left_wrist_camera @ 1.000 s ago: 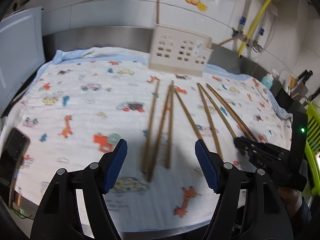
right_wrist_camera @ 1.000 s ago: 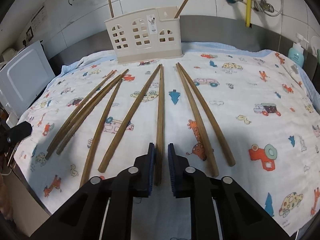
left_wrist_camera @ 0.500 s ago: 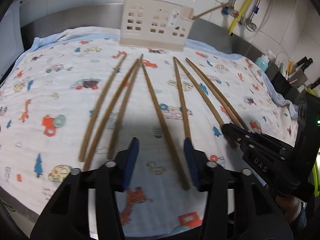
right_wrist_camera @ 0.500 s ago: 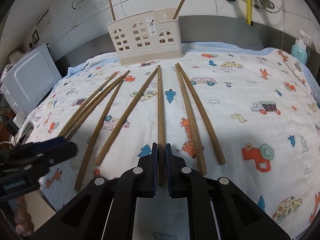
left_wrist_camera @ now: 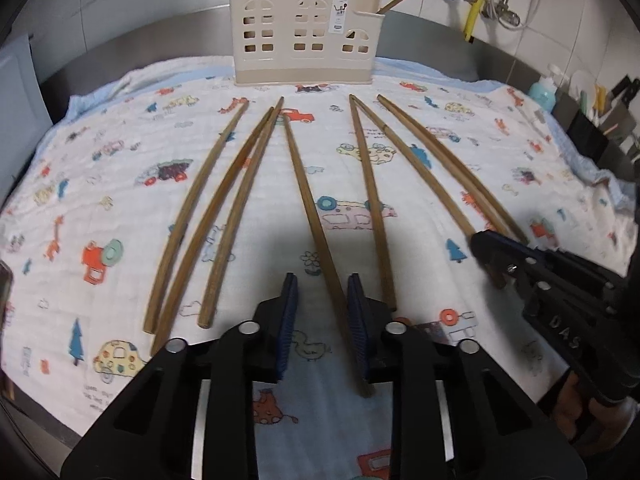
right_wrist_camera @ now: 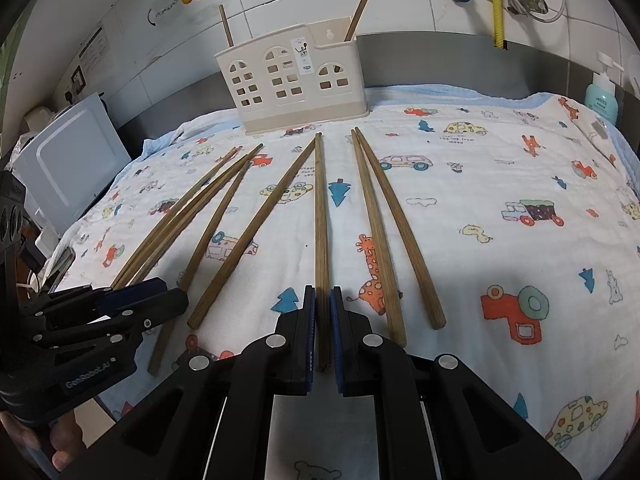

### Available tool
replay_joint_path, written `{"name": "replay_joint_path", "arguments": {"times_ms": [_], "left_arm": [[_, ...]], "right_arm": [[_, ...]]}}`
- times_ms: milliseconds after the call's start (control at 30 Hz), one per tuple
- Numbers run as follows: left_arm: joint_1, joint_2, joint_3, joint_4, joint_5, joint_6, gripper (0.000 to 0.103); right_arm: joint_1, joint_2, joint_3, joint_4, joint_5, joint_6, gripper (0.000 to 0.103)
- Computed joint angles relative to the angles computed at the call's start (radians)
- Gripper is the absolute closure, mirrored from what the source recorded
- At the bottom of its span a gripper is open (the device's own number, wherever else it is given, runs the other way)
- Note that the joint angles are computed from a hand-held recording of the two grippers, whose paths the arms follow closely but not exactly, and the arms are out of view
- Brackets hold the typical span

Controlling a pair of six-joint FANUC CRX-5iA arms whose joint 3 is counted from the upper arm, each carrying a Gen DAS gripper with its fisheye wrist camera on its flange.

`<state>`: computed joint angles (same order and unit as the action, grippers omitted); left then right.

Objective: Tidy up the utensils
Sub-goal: 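Move the left gripper to another chopstick and close on it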

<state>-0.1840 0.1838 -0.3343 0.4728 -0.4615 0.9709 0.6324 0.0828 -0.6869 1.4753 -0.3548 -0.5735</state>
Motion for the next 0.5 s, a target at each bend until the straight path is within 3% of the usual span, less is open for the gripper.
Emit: {"name": "replay_joint_path", "arguments": {"times_ms": [133,300,500], "left_arm": [[0.007,0.000,0.022,-0.074,-0.006,0.052,0.085],[0.029,-0.003,0.014,-0.056,-0.005,0.043,0.086],[0.034,-0.012,-0.054,0.140,0.019,-0.142,0.086]], "right_arm": [[0.001,0.000,0.000,0.000,-0.003,0.000,0.096],[0.002,-0.001,-0.002,0.005,-0.007,-0.005,0.096],[0.010,0.003,0.003,-0.008,-0.023,0.007,0.096]]}}
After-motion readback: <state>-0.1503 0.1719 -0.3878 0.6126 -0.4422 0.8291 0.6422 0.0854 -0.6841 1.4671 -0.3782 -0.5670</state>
